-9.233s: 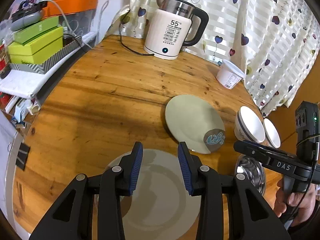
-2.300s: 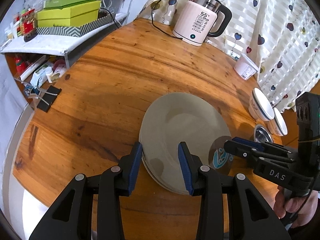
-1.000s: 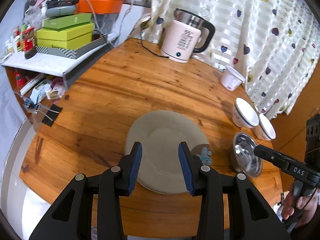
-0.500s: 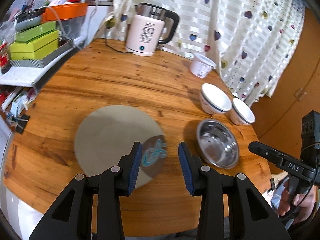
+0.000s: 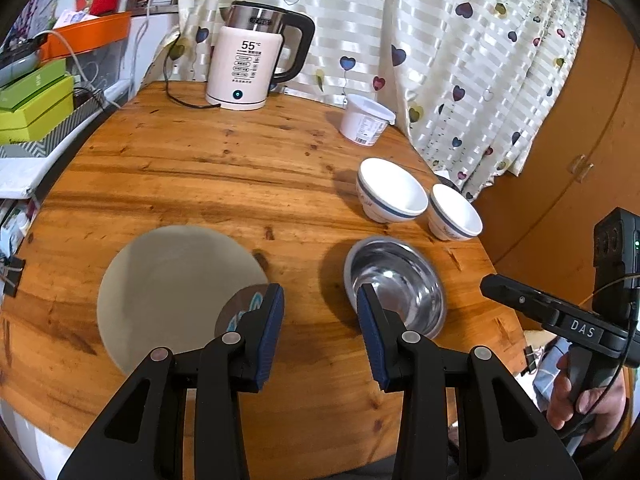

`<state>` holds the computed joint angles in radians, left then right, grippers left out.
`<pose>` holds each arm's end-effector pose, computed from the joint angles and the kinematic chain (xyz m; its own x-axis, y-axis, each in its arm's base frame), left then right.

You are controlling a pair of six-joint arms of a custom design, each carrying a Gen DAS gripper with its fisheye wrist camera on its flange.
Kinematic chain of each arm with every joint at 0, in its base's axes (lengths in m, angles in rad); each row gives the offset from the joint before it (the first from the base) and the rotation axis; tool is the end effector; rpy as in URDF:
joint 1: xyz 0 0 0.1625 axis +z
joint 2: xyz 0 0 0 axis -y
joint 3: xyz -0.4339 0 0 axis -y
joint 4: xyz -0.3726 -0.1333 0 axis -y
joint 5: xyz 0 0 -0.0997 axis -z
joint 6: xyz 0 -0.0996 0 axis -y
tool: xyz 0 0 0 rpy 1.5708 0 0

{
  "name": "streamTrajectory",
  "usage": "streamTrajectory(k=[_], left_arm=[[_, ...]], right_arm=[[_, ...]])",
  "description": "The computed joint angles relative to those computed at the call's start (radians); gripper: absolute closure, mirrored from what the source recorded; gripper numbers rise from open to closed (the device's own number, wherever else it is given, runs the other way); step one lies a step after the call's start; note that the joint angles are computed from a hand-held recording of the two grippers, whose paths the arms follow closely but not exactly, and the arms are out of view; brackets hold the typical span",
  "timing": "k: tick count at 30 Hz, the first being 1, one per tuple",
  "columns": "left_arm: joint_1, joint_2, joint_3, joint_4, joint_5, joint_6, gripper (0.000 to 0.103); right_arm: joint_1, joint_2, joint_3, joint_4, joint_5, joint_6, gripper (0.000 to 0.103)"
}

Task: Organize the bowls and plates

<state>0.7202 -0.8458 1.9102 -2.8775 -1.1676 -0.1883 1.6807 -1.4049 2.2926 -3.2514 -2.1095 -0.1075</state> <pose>-0.3277 -0.5169 0.0964 -0.8020 0.4983 -0.3293 0.5900 0.7467 -0.3070 0.1297 -0.4261 0.3125 -0.8799 0.1927 0.4344 -0.1724 0.7224 -0.6697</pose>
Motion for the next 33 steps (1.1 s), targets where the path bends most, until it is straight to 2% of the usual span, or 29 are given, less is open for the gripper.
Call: streamTrajectory(k=[14,21,25,28,33], left_arm=[[0.023,0.103,-0.160,0.090,-0.050,0.031,0.064],[0.028,0.160,-0.263,0.164,-0.076,0.045,0.064],[0.032,0.194,-0.324,0.205,-0.089,0.050,0.064],[0.032,0.221,-0.365,0.227,-0.088,0.063,0.064],[0.042,0.267,-0.436,0.267,-0.102,0.070,0.064]], right_arm=[[-0.059,0.006,-0.065,0.051,0.036,0.006,0.052],[-0.099,0.007,-0.096,0.054,0.098,0.001,0.052],[-0.118,0.014,-0.118,0.068,0.108,0.026,0.052],[-0.145,0.008,-0.129,0.088,0.148,0.046,0.052],[-0.151,0.024,-0.157,0.101,0.134,0.050,0.055]])
